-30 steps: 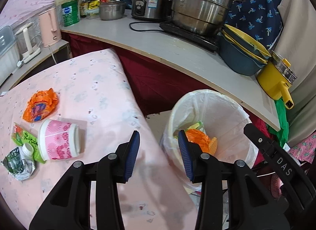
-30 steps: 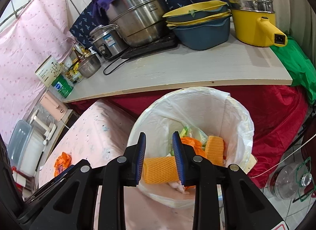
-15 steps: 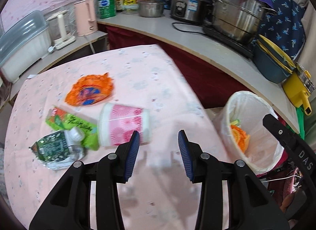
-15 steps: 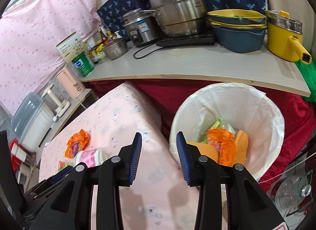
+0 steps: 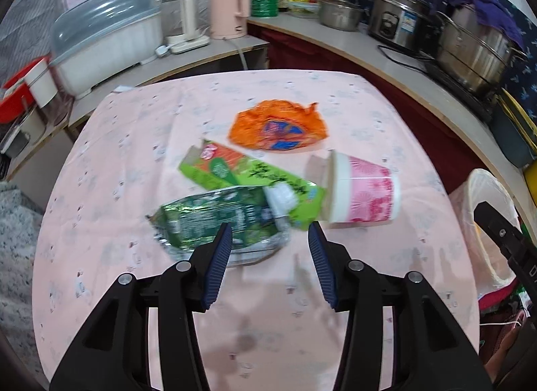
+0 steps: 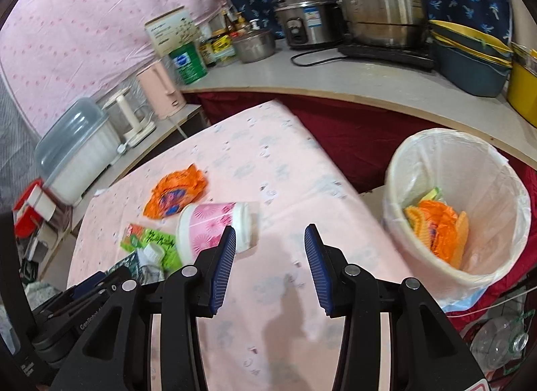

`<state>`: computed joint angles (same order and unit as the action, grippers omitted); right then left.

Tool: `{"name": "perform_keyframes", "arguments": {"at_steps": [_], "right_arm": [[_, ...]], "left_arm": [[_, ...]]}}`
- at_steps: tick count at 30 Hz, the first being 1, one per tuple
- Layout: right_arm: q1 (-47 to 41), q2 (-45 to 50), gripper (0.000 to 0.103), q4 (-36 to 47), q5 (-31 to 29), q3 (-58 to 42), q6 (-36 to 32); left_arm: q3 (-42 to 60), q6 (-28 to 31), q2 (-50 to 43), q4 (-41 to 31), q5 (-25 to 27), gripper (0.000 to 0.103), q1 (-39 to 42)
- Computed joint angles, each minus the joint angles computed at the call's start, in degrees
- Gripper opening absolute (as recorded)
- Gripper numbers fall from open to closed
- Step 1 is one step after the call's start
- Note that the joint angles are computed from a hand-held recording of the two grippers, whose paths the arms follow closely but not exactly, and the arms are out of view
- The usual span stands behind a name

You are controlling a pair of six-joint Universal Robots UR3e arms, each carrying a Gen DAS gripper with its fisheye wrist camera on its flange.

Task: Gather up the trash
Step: 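Move both open tools back over the remaining trash on the table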

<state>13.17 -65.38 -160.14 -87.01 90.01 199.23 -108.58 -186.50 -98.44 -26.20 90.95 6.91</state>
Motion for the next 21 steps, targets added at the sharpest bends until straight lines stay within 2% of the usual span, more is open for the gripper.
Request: {"name": "perform_keyframes", "arguments": {"at_steps": [3, 6, 14, 17, 21], "right_arm": [[2.68, 2.59, 0.044, 1.53, -1.15, -3.23, -0.17], [4.56, 4.55, 0.047, 2.40, -1.94, -5.49, -0.14], [7.45, 9.70, 0.048, 5.12, -2.97, -11.34, 0.22], [8.06, 12.12, 0.054, 6.13, -3.38, -14.16, 0.72], [8.94, 14.99, 0.057, 7.50, -4.22, -17.72, 1.43]], "left_arm": [[-3.05, 0.91, 1.50, 1.02, -0.83, 0.046, 3.40], [-6.07, 1.67, 2.52, 2.93, -0.82, 0.054, 6.13], [-8.31, 3.34, 1.05, 4.23, -1.46, 0.055, 12.51], [-7.70, 3.54, -0.79, 4.53, -1.53, 0.055, 13.59], [-5.79, 3.85, -4.06, 4.49, -1.53, 0.055, 13.94]]}}
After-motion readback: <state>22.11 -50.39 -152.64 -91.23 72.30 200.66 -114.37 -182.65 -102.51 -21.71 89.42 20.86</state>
